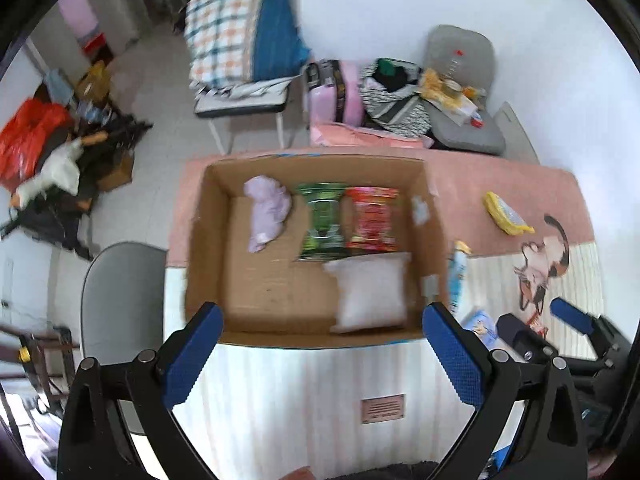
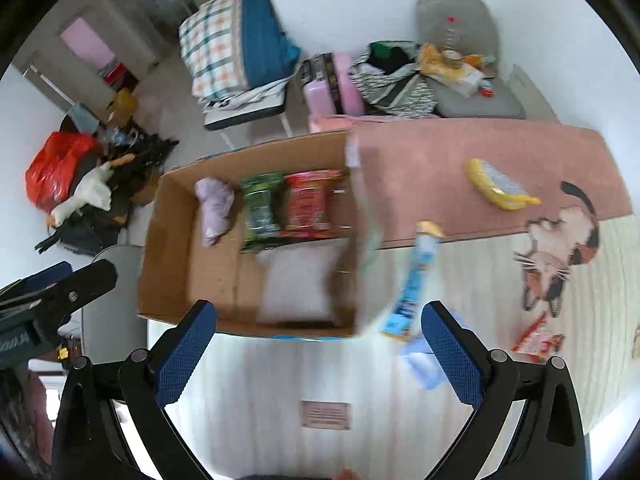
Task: Organize soft objects
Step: 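Grasp the blue cat-print pack with left tool while right tool grasps orange snack bag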
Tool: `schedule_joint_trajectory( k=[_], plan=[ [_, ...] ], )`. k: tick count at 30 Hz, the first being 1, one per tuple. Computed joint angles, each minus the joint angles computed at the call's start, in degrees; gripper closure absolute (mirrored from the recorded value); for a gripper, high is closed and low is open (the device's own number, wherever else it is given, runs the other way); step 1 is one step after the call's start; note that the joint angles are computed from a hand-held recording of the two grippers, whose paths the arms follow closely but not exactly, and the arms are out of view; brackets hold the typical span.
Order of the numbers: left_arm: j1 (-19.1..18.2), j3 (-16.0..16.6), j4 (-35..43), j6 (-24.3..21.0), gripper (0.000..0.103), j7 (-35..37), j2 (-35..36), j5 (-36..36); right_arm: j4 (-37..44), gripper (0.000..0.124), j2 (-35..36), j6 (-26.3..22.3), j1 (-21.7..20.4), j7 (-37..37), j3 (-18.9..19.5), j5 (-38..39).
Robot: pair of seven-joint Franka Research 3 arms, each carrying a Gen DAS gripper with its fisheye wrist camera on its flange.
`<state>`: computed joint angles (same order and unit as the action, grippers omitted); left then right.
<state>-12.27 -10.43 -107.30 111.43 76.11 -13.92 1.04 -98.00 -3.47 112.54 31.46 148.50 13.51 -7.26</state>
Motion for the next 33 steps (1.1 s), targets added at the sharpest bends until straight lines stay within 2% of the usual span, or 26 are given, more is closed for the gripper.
schedule_joint_trajectory(
  k=[5,10,13,17,21,22,23,25,27,28,30,31,32,33],
  plan=[
    [-4.9,-5.1,5.3,-1.4,0.001,1.2,7.6,1.6,-14.3,0.021,-13.5,-4.7,-4.2,-4.9,-3.0,5.3],
    [-11.0,-9.0,14.0,-6.8,0.001,6.7,21.6,0.9,-26.7,0.021,-22.9,-11.1,-9.2,-15.3,-7.0,8.7],
    [-15.1,-10.4,19.9,-11.1,0.001,8.7,31.0,3.8,-31.4,0.021,-24.6,-12.7,-11.8,-22.1,-8.7,9.3],
    [-19.8,-10.3,27.3,-18.1,0.001,9.8,41.3,6.4,-35.7,0.021,-23.9,-12.7,-14.5,-30.6,-9.3,9.5],
    [-23.2,-9.1,32.5,-22.8,0.001,8.3,47.8,8.5,-38.4,0.021,-20.7,-11.3,-15.8,-39.2,-8.8,11.7],
    [-23.8,-8.7,32.9,-22.4,0.006,7.7,48.5,9.2,-38.6,0.021,-20.1,-11.0,-16.1,-40.3,-8.4,12.0],
    [-24.1,-8.3,33.1,-22.0,0.011,6.7,48.8,9.7,-39.1,0.021,-19.3,-10.4,-16.2,-42.0,-8.3,12.5],
    [-24.4,-7.4,34.3,-22.2,0.033,3.3,49.6,10.0,-40.0,0.021,-18.1,-9.5,-16.6,-44.0,-8.3,13.9],
    [-23.4,-7.1,35.1,-22.4,0.045,-0.5,49.8,8.1,-41.1,0.022,-17.5,-8.4,-17.2,-44.9,-8.9,16.2],
    [-22.8,-7.0,35.7,-22.6,0.048,-2.4,50.0,6.8,-41.7,0.028,-17.5,-7.8,-17.8,-44.5,-9.2,17.4],
    [-20.5,-7.3,35.6,-22.0,0.048,-7.1,49.7,2.2,-43.6,0.046,-18.5,-6.3,-19.3,-41.9,-10.5,21.8],
    [-19.3,-7.7,35.0,-21.2,0.048,-8.9,49.4,-0.1,-44.1,0.06,-18.7,-6.0,-19.9,-40.8,-10.8,23.1],
    [-18.4,-8.0,34.3,-20.2,0.048,-10.0,49.0,-1.8,-45.1,0.066,-19.6,-5.4,-21.0,-37.8,-11.3,25.3],
    [-17.4,-8.4,33.5,-19.3,0.048,-10.8,48.8,-3.5,-45.5,0.066,-19.9,-5.2,-21.7,-36.2,-11.4,26.0]
  ],
)
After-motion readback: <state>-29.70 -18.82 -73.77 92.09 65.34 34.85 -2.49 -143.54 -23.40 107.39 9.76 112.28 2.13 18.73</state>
